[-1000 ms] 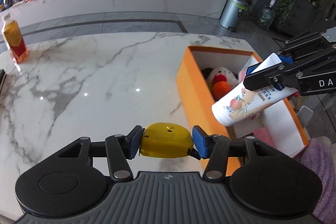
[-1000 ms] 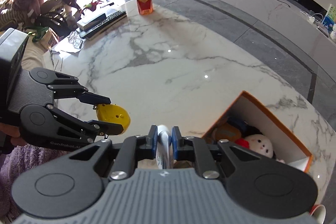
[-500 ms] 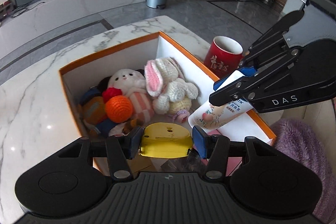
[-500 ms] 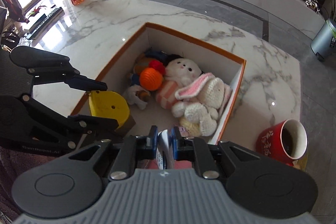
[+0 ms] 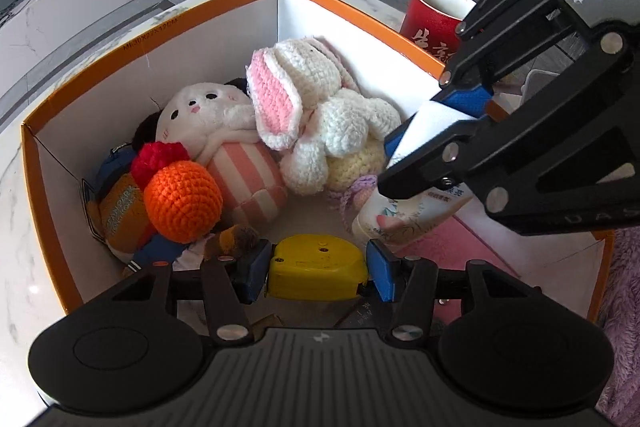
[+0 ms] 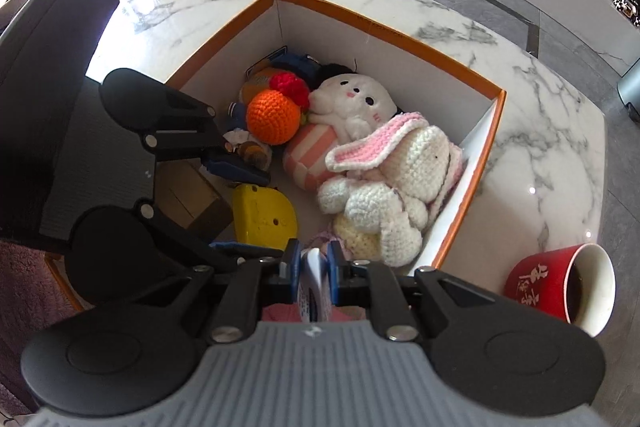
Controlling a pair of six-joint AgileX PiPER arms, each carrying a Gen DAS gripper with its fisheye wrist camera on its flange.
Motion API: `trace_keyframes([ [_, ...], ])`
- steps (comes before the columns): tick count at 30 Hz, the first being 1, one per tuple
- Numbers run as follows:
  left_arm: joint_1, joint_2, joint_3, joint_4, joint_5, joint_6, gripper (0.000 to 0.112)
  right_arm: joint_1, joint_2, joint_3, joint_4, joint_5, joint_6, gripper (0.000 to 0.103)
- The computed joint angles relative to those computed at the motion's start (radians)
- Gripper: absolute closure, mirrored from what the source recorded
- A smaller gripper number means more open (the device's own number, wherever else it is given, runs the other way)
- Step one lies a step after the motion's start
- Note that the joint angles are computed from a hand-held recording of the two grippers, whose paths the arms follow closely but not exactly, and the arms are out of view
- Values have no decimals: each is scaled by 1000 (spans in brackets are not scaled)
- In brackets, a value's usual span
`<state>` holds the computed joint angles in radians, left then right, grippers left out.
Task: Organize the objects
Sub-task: 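Lift the tape measure with left tool while right tool lifts the Vaseline tube, then lower the tape measure into the box with left tool while right tool lowers the tube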
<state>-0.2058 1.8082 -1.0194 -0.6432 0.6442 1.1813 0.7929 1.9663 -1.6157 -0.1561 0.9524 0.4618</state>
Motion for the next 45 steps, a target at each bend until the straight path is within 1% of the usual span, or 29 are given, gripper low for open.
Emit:
trace_keyframes([
  [1, 2, -2, 5, -13, -2, 23, 51, -3, 7, -6, 2, -4, 0, 89],
  [2, -7, -3, 2, 12, -5, 7, 51, -6, 14, -15, 5, -6, 0, 89],
  [4, -30, 4, -8, 92, -6, -65, 51, -5, 27, -31, -3, -4, 13, 89],
  [5, -34, 10, -16, 116, 8, -87, 51, -4, 32, -39, -3, -3, 15, 89],
  [7, -25, 3, -9, 101, 8, -77, 51, 0, 41, -55, -9, 0, 22, 89],
  [10, -5, -26, 20, 83, -6, -44, 47, 12, 53, -74, -31, 10, 40, 89],
  [13, 21, -51, 35, 107, 11, -49, 47, 22, 64, -87, -57, 14, 59, 89],
  [18, 67, -96, 68, 115, 49, -12, 48, 28, 61, -63, -77, -43, 98, 89],
  [20, 74, -102, 80, 118, 44, -5, 52, 31, 66, -62, -78, -54, 100, 89],
  [22, 64, -101, 89, 136, 23, -18, 58, 31, 82, -76, -69, -43, 92, 89],
  [23, 62, -96, 87, 141, 25, -26, 60, 34, 93, -86, -74, -30, 98, 89],
  [25, 52, -89, 84, 158, 18, -47, 69, 36, 93, -82, -89, -28, 108, 89],
  [29, 37, -63, 63, 210, 25, -99, 70, 23, 59, -61, -54, -17, 95, 89],
  [34, 21, -50, 56, 278, 22, -160, 70, 25, 72, -91, -37, 33, 75, 89],
  [38, 37, -25, 42, 273, 32, -177, 71, 26, 65, -121, -33, 61, 77, 90],
  [41, 83, -47, 56, 183, 67, -75, 71, 23, 52, -138, -23, 102, 65, 90],
  [45, 117, -95, 96, 157, 57, -27, 71, 10, 60, -145, 17, 130, 36, 90],
])
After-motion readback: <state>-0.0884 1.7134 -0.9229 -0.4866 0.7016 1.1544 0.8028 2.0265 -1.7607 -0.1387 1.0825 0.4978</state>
